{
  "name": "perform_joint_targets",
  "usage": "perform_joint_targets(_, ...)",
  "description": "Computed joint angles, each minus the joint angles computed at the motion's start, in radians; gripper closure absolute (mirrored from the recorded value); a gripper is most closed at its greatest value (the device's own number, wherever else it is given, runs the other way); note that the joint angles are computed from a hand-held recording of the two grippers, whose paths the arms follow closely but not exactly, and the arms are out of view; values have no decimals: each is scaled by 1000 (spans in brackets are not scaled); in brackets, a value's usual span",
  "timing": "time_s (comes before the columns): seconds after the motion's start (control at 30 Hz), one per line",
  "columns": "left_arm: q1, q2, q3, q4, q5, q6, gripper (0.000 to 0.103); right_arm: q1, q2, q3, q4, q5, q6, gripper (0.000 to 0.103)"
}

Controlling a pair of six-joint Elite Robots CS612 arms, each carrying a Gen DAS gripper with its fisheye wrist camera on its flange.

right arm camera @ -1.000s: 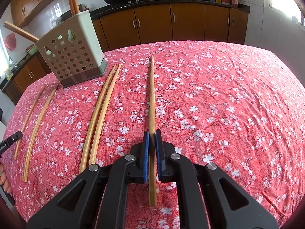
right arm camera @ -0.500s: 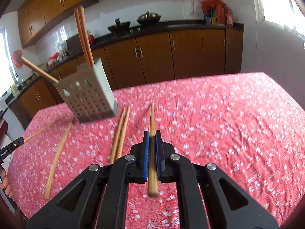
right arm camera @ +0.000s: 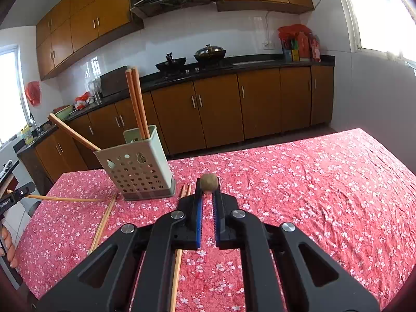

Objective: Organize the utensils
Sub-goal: 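Lift the left tool's chopstick over the holder while the right tool lifts its chopstick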

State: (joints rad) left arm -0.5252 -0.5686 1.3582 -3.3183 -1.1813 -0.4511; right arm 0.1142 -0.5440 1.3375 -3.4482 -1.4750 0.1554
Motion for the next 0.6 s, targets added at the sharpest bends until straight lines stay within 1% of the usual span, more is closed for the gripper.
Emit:
perform_joint_targets(0.13,4,-5,-1,-13,-11,7,96,6,-4,-3,-33,-1,-12,96)
perform_joint_targets(0.2,7,-16,8,-26,-41,15,96,7,-11,-1,-61,18,-14,96)
perform_joint_targets(0.37,2,-52,21,-70,-107,85,96,3,-37,3,-135,114,-9,96)
perform_joint_targets(0.53,-11,-69,3,-125,-127,156,96,5,-51,-7,-195,186,-9,96)
perform_joint_targets(0.6,-18,-68,-14,-153,-116,175,96,8,-52,-19,-215,201,-17,96)
